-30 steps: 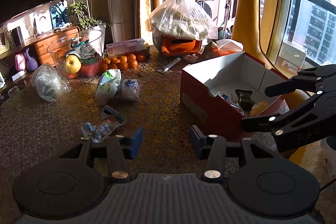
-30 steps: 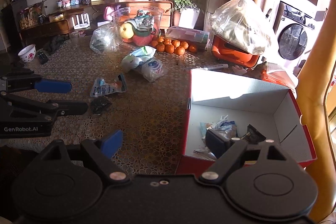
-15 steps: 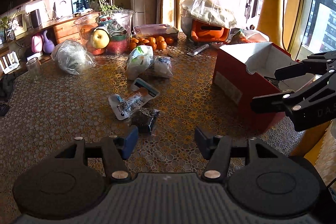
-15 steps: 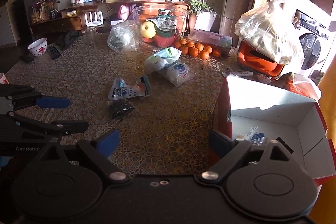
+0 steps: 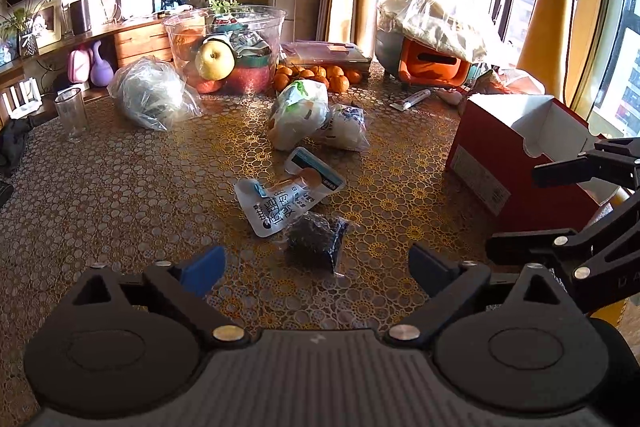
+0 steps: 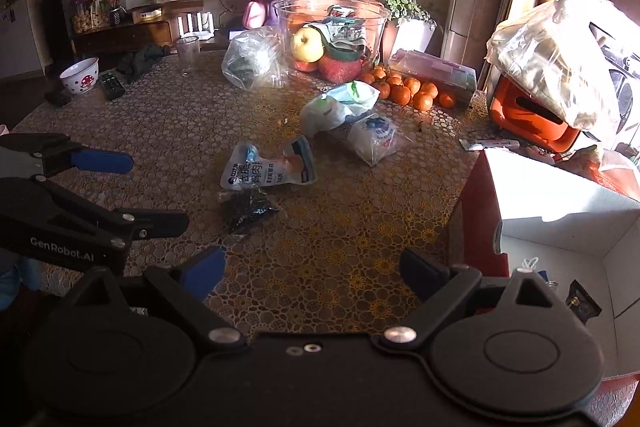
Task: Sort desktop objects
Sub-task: 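Move the left tool to the black packet while the right tool approaches the blue-print white bag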
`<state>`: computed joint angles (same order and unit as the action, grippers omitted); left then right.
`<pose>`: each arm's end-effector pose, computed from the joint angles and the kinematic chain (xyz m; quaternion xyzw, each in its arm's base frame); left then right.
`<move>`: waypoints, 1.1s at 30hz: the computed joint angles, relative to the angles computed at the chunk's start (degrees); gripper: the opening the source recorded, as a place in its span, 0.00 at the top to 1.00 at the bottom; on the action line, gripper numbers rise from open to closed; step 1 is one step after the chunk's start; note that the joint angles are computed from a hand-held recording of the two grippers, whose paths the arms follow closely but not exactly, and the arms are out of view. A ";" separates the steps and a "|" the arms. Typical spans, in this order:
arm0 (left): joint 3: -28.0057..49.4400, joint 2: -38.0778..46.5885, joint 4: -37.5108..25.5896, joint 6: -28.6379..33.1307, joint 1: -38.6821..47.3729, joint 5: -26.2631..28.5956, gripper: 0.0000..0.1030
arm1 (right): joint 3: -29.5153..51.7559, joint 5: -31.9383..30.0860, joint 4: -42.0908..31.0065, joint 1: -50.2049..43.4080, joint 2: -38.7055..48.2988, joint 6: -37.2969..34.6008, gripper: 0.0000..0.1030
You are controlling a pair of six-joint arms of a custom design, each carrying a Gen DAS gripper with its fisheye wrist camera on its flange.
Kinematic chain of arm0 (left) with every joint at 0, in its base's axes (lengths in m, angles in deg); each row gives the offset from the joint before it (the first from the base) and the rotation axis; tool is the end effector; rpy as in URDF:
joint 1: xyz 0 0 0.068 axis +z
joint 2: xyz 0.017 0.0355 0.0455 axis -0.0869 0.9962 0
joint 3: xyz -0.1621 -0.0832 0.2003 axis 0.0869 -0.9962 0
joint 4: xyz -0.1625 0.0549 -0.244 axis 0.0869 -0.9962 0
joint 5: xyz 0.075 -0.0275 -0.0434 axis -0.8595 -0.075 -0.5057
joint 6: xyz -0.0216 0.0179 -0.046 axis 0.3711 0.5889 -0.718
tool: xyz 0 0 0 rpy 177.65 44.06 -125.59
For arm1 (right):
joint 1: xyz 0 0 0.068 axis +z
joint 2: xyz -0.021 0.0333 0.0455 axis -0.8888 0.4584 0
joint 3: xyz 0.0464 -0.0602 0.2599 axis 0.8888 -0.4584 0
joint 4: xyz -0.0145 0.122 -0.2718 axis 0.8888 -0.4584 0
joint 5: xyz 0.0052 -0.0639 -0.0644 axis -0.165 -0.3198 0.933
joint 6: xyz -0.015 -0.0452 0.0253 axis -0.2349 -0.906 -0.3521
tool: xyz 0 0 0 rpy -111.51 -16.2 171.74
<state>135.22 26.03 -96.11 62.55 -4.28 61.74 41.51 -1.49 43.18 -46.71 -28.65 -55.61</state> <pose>0.3110 -0.0129 0.2228 0.2514 0.8701 -0.1516 0.3959 0.2262 0.0582 0.2518 0.0061 0.9226 0.0111 0.3857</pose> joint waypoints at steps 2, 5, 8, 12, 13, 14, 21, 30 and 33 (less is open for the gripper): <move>0.90 1.67 0.93 0.05 -0.15 0.24 0.00 | 0.03 -0.73 0.99 -0.27 1.18 -0.17 0.08; 2.92 4.97 2.14 0.06 -0.59 0.25 0.00 | 0.01 -0.69 2.56 0.15 2.97 -0.61 0.08; 4.60 7.77 3.60 -0.33 -1.06 -0.36 0.00 | 0.27 -0.46 4.33 0.28 5.16 -1.24 0.08; 6.42 11.28 5.32 0.19 -1.15 0.74 0.00 | 1.00 -1.38 6.65 -0.96 8.34 -2.65 0.08; 6.55 11.83 5.49 0.96 -1.03 1.41 0.00 | 1.20 -1.62 7.02 -1.36 9.01 -3.45 0.08; 6.41 12.27 6.05 1.59 -1.03 1.60 0.00 | 1.21 -1.51 7.55 -1.72 9.38 -4.20 0.08; 6.05 15.48 8.16 2.06 -1.57 1.57 0.00 | 3.22 -2.62 10.20 -5.74 14.13 -5.67 0.08; 5.46 17.06 11.72 1.52 -2.99 1.13 0.00 | 11.58 0.86 14.79 -7.25 25.48 -8.65 0.08; 4.78 17.11 13.43 1.52 -3.29 0.75 0.00 | 14.64 0.46 15.75 -8.49 29.36 -8.40 0.09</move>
<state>140.00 43.14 -82.69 64.08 -7.56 62.49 56.15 -1.03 58.93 -55.20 0.71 -64.01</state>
